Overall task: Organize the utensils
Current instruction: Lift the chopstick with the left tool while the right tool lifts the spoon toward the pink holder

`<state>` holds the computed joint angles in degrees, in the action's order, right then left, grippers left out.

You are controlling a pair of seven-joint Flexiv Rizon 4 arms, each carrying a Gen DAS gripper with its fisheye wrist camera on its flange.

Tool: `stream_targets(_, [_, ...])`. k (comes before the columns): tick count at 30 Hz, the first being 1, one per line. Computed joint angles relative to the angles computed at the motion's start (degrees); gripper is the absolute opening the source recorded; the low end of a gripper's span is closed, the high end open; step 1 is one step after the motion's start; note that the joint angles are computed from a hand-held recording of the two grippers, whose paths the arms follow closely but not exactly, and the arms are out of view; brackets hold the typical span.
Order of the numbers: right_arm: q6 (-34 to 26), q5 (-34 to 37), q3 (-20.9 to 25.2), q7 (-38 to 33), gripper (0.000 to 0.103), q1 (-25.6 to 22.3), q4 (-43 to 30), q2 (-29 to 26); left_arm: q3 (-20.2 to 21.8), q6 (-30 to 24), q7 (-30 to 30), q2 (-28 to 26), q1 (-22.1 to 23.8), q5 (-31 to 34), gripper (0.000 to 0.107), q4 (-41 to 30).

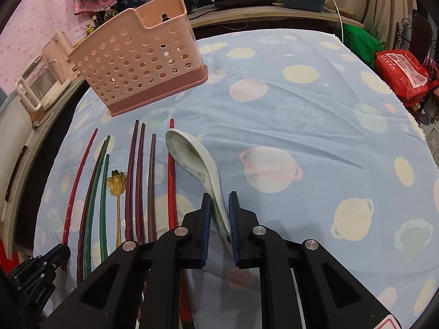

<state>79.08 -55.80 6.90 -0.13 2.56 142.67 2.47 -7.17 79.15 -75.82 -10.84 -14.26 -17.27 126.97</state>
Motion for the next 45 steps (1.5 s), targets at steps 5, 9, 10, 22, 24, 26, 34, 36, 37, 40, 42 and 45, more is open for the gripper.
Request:
stream_targets(5, [0.6,-2.9,-0.2,1.8,0.012,-0.7,0.4,0.2,-0.4,1.2,0.3,0.0,0.1,-0.6,0.007,0.5])
stream_targets(9, [0.9,-2.9,0.0,2.0,0.011,-0.8,1.1,0.8,-1.2,1.2,1.4,0.3,0.6,-2.6,0.007,1.0])
stream_targets(10, [1.2,-3.0,0.1,2.3,0.011,-0.9,1.3,1.0,-1.3,1.2,1.7,0.3,0.7,-3.1,0.007,1.1])
stream_targets(22, [3.6,-9.8,0.5,8.1,0.01,-3.4,3.3,2.5,-0.8,2.7,1.0,0.6,0.0,-2.6,0.007,2.0])
stream_targets(24, [3.8,-10.6,0.5,8.4,0.01,-3.6,3.4,2.5,-0.6,3.0,0.7,0.6,-0.1,-2.0,0.007,2.0])
stream_targets(26, [3.8,-10.1,0.5,8.2,0.01,-3.5,3.5,2.7,-0.9,3.0,1.1,0.7,0.1,-2.4,0.007,2.2])
stream_targets(34, [3.8,-3.1,2.7,5.9,0.007,-3.0,6.3,6.4,-3.1,2.1,6.5,2.7,0.9,-10.2,0.007,4.4])
stream_targets(36, [2.6,0.0,3.8,4.4,0.007,-2.4,7.0,8.3,-3.0,1.8,7.6,3.3,0.4,-11.9,0.007,5.0])
stream_targets(37, [2.2,0.9,4.3,4.1,0.007,-2.5,7.3,9.1,-2.9,1.6,8.0,3.7,0.2,-12.5,0.007,5.3])
stream_targets(40, [0.6,4.4,5.9,2.7,0.007,-2.2,8.0,12.1,-2.4,1.5,9.4,5.0,-0.7,-14.6,0.007,6.3])
stream_targets(42, [-0.3,5.9,6.9,2.1,0.007,-2.3,8.4,14.0,-2.1,1.9,10.7,6.1,-1.4,-16.5,0.007,7.0])
stream_targets(45, [-1.9,7.9,8.3,1.3,0.007,-2.6,8.7,16.8,-1.6,2.6,13.0,7.8,-2.7,-19.7,0.007,8.0])
